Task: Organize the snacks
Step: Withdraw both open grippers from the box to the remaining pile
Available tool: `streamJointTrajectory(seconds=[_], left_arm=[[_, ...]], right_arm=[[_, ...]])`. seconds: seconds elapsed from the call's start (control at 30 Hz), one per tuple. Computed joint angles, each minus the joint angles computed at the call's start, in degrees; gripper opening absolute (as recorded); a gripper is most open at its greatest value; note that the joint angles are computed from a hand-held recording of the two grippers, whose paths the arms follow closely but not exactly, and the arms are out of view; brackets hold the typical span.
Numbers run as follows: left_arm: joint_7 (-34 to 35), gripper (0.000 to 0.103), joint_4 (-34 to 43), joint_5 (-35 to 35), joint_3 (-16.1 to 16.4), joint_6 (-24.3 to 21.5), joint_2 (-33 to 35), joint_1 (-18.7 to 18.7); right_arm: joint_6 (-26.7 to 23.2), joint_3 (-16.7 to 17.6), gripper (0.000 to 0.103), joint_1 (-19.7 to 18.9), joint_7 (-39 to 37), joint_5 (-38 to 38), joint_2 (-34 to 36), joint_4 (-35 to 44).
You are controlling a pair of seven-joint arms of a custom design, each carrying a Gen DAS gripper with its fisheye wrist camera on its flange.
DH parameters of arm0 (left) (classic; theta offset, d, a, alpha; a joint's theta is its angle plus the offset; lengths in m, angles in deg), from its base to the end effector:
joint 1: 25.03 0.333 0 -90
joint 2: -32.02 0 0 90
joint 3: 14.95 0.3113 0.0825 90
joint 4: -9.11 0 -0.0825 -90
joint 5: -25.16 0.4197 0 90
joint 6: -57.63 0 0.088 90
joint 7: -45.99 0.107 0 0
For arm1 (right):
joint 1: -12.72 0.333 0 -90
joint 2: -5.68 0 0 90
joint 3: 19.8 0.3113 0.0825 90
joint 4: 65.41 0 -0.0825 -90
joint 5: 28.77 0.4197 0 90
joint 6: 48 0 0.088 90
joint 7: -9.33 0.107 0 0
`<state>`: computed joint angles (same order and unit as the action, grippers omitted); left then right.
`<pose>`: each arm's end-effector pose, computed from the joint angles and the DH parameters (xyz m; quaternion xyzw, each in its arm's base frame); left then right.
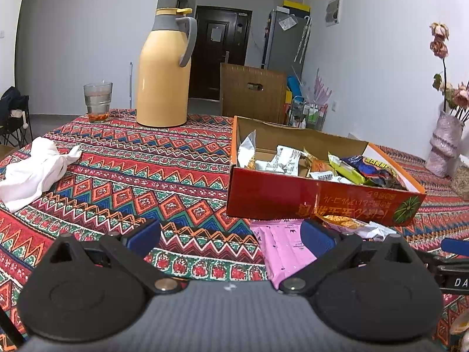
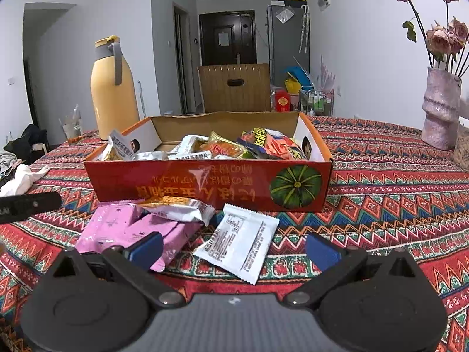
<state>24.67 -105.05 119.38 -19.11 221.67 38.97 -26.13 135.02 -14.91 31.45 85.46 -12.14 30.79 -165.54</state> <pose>0.6206 -0.1113 0.4174 -0.7103 0.4860 -0.3466 0.3729 0.6850 0.2605 0.4193 -0.7121 0.5098 -0.2483 0.4140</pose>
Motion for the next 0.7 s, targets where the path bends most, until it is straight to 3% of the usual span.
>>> streamJointTrajectory(seconds=[0.27, 0.43, 0.53, 0.7], left_arm=[[-0.73, 0.103, -0.07, 0.51, -0.02, 0.38, -0.09, 0.12], [-1.17, 0.103, -0.15, 0.46, 0.04, 0.69, -0.09, 0.25], [-1.26, 0.103, -0.17, 0.54, 0.08, 0.81, -0.11, 0.30], [-0.26, 0.103, 0.01, -0.32, 0.07, 0.96, 0.19, 0.35]], right_arm=[[-0.29, -3.64, 0.103, 2.89, 1.64, -1.05, -0.33, -0.34], [-3.42, -10.82, 0.103, 8.46, 6.21, -4.08, 1.70, 2.75], [-6.87, -12.91, 0.103, 9.57, 9.57, -6.58, 3.75, 6.40], [-14.19, -10.53, 0.098, 6.91, 12.97, -9.08, 8.04, 14.09]])
